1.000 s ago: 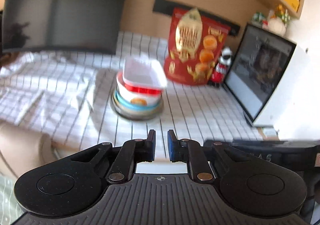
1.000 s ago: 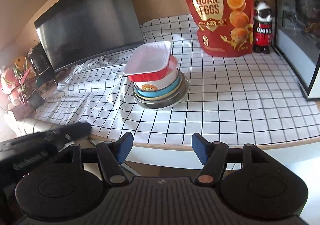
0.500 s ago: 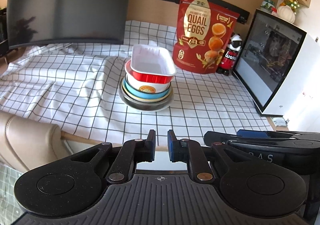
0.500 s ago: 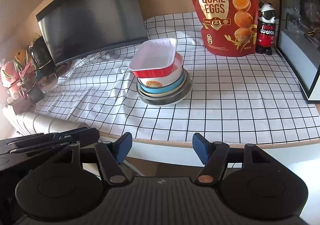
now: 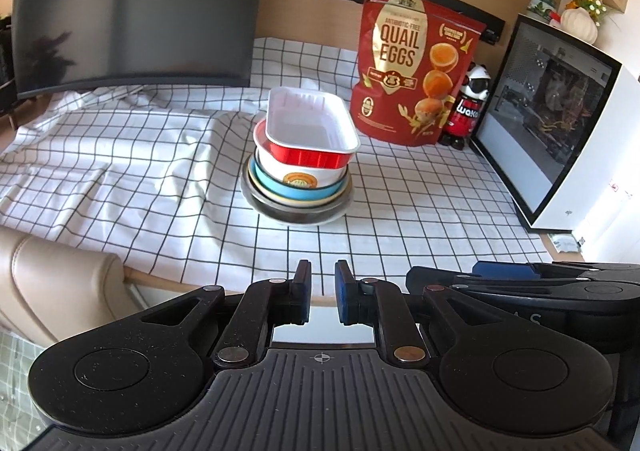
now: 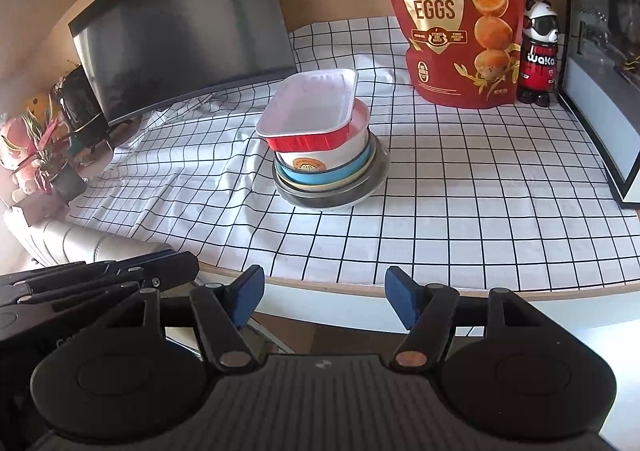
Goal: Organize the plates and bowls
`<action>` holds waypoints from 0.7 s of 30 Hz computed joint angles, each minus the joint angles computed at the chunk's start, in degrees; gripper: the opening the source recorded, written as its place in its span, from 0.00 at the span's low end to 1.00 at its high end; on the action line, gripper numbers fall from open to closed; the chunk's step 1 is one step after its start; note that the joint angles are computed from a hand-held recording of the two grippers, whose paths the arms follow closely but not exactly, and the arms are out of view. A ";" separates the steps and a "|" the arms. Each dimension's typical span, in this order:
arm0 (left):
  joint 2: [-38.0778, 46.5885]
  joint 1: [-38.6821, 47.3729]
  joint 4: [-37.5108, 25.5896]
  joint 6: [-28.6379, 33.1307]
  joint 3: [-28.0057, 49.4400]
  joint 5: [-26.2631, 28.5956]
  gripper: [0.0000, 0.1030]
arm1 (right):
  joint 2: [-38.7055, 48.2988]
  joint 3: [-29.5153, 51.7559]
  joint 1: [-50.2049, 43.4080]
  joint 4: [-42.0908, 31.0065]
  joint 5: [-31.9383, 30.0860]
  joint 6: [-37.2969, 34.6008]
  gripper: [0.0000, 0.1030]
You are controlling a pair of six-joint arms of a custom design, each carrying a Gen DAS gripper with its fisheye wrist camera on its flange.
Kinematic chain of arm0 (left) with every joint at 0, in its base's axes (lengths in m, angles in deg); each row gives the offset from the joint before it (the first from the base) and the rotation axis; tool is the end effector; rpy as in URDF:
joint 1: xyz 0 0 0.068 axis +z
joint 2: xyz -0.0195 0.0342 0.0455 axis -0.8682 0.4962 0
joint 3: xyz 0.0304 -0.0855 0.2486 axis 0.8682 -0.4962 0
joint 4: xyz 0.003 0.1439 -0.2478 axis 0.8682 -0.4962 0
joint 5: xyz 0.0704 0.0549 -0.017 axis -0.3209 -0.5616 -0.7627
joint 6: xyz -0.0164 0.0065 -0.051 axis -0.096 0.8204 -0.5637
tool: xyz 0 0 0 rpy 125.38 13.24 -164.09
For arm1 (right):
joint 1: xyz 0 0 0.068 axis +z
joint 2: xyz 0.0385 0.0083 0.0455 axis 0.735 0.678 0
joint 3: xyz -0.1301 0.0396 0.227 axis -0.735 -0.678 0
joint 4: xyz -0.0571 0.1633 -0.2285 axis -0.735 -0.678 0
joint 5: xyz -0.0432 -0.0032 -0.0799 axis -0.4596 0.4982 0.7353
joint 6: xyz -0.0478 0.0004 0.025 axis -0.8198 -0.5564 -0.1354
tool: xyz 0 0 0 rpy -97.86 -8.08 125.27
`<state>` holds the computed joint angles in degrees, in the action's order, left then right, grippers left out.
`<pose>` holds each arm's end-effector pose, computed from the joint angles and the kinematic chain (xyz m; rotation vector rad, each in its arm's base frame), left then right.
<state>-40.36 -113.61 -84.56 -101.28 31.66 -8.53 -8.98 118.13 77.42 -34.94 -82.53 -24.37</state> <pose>0.1073 -0.1076 0.2270 -0.1919 2.2452 -0.1133 0.1924 0.1144 0.2530 -0.3432 2.3817 0.4623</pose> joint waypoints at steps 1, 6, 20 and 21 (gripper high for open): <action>-0.03 0.05 0.00 0.06 0.02 -0.02 0.15 | 0.06 0.04 0.00 0.03 0.00 -0.09 0.65; -0.09 0.34 0.08 0.44 0.11 0.13 0.15 | 0.13 0.15 -0.17 -0.10 -0.09 -0.13 0.65; 0.13 -0.85 -1.01 -1.41 0.11 -0.64 0.15 | -0.46 -0.23 -0.47 -0.50 -0.56 -0.57 0.66; 0.13 -0.89 -1.11 -1.47 0.13 -0.65 0.15 | -0.48 -0.25 -0.44 -0.48 -0.45 -0.56 0.66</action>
